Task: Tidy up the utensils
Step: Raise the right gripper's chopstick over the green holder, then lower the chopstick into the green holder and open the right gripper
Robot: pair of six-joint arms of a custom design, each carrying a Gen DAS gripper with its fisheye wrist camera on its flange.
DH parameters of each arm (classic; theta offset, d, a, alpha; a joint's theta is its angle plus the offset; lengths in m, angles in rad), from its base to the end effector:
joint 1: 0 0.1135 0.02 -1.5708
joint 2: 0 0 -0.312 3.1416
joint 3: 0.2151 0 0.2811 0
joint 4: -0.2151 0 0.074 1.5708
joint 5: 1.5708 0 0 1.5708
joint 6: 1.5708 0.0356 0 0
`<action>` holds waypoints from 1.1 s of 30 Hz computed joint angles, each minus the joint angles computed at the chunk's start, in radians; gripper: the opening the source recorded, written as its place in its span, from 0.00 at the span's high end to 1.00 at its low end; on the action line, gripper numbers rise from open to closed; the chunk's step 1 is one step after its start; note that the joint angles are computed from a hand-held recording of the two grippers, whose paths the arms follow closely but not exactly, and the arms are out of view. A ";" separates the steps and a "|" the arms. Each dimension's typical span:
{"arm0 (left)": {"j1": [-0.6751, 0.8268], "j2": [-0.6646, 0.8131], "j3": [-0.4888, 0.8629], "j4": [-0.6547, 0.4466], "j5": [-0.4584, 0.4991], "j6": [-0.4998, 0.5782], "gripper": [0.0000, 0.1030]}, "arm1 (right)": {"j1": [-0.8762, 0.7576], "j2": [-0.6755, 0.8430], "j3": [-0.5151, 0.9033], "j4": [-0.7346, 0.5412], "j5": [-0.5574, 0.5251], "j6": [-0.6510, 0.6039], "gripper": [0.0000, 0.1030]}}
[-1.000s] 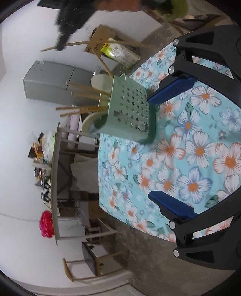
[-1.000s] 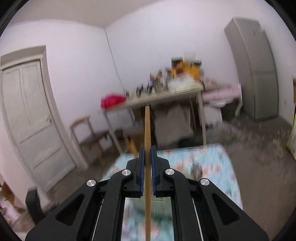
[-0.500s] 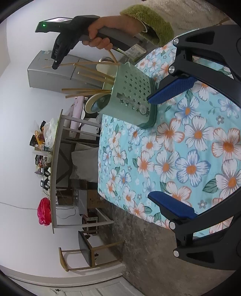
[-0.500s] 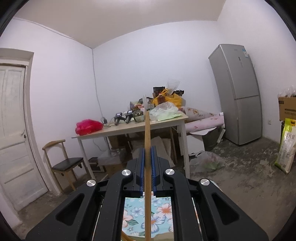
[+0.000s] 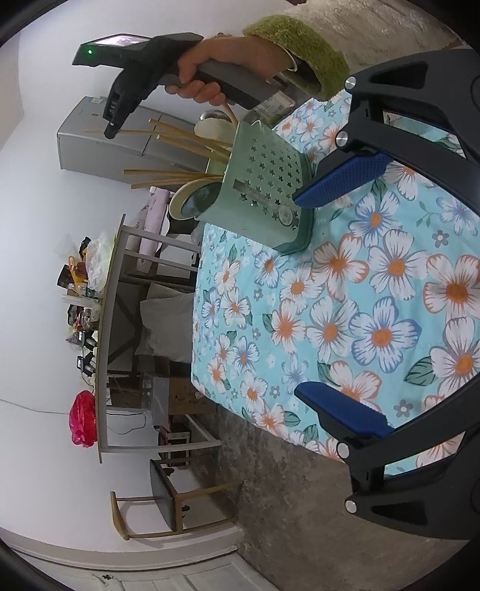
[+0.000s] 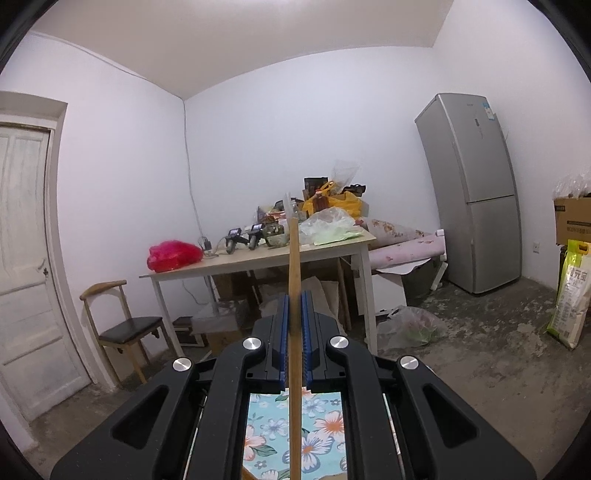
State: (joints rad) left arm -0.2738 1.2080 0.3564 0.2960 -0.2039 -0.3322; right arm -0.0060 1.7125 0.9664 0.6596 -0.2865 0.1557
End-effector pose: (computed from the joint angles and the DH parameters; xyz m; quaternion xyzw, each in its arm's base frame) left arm 0.2213 -0.0547 0.1807 -0.0748 0.8676 -0.0594 0.4881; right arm 0.4143 0.0076 0.2707 -0.0373 0.7349 0.1549 0.6592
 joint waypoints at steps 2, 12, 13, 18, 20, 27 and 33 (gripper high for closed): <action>0.002 -0.005 -0.001 -0.004 -0.005 -0.002 0.11 | 0.007 0.005 -0.005 0.015 0.019 -0.013 0.93; 0.007 -0.007 0.001 -0.011 -0.009 -0.020 0.11 | 0.008 -0.076 -0.191 0.099 0.008 -0.167 0.92; 0.007 -0.007 0.001 -0.010 -0.007 -0.018 0.11 | -0.002 -0.098 -0.216 0.097 -0.008 -0.177 0.92; -0.024 0.007 0.017 -0.015 -0.040 -0.032 0.10 | -0.088 -0.236 -0.330 0.032 -0.156 -0.186 0.72; -0.035 0.016 0.028 -0.025 -0.046 -0.044 0.10 | -0.131 -0.295 -0.359 -0.035 -0.229 -0.200 0.65; -0.076 0.024 0.066 -0.085 -0.093 -0.083 0.08 | -0.275 -0.415 -0.404 -0.272 -0.432 -0.246 0.49; -0.125 0.053 0.125 -0.185 -0.173 -0.127 0.08 | -0.277 -0.429 -0.408 -0.532 -0.354 -0.373 0.36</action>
